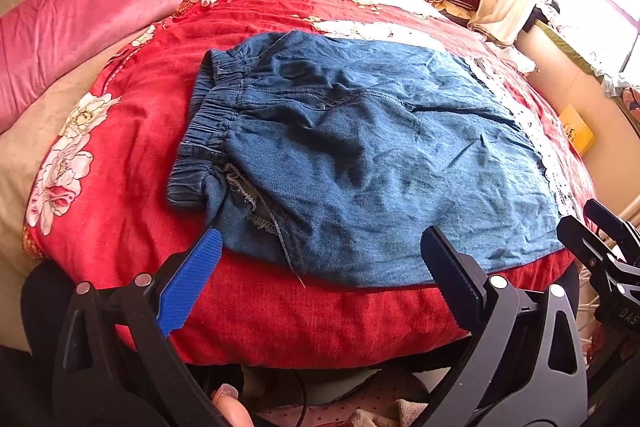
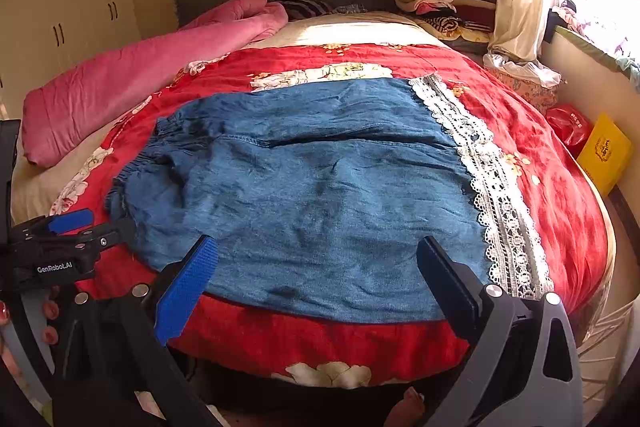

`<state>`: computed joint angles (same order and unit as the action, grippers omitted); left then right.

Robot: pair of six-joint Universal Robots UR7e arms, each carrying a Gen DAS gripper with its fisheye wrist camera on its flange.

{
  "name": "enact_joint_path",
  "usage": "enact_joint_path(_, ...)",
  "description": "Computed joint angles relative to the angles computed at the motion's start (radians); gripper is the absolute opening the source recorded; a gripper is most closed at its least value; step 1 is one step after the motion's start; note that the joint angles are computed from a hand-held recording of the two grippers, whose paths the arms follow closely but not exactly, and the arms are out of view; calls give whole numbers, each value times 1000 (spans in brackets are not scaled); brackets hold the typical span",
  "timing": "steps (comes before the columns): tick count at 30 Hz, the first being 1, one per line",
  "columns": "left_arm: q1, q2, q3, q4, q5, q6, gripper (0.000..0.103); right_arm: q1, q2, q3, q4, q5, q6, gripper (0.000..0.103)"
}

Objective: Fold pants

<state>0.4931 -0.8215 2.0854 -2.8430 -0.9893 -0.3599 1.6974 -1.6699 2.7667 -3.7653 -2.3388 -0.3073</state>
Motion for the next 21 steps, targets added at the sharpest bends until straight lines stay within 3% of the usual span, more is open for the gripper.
enact_joint_path(21, 7, -6, 0, -1, 6, 9, 94, 1, 13, 1, -9, 1, -1, 99)
